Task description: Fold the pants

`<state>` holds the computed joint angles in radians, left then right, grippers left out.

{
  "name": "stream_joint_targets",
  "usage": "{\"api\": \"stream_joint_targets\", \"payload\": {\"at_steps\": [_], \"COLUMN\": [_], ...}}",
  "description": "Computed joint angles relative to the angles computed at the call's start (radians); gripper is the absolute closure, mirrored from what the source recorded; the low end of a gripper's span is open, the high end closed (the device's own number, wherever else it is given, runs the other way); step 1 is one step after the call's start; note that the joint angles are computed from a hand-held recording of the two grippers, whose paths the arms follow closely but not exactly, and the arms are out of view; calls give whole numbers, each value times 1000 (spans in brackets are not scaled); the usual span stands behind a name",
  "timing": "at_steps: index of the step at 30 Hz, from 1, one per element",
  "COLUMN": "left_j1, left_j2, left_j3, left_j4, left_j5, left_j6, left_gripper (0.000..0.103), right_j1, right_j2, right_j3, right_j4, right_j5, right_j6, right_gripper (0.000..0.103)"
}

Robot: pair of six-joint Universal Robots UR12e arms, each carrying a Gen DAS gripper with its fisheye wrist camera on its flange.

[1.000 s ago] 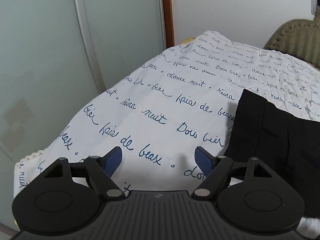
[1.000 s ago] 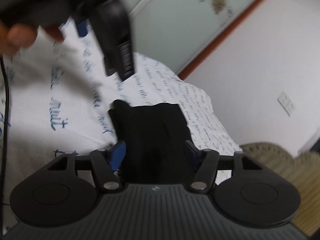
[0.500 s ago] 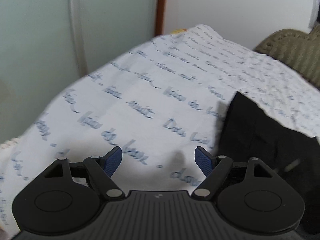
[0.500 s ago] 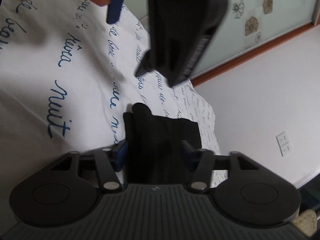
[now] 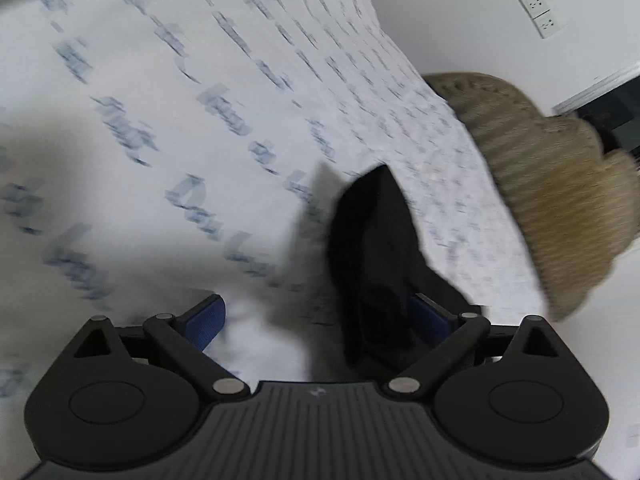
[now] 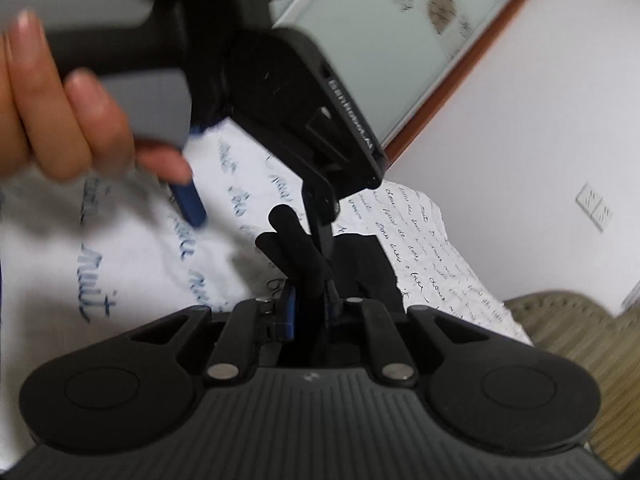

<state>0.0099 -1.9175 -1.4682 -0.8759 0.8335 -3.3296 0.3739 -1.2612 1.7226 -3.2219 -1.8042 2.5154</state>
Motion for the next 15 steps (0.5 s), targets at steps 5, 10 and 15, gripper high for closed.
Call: {"api": "stream_joint_targets", "payload": {"at_steps": [5,10,15], "left_j1": [-18,-39,-62], "left_j2": [-53,-85,-86], "left_j3": [57,86,124], "left_j4": [-45,-2,-73], "left_j5": [-96,-103,22], "left_j6": [-28,-52,29], "left_gripper": [4,23,78], "right_j1": [-11,-8,-4], "right_j2": [-15,-7,-16], "right_j3": [6,-4,2], "right_j4": [10,17,56], "right_j5": [28,24,2], "right_j6": [67,73,73], "right_gripper": [92,92,55]}}
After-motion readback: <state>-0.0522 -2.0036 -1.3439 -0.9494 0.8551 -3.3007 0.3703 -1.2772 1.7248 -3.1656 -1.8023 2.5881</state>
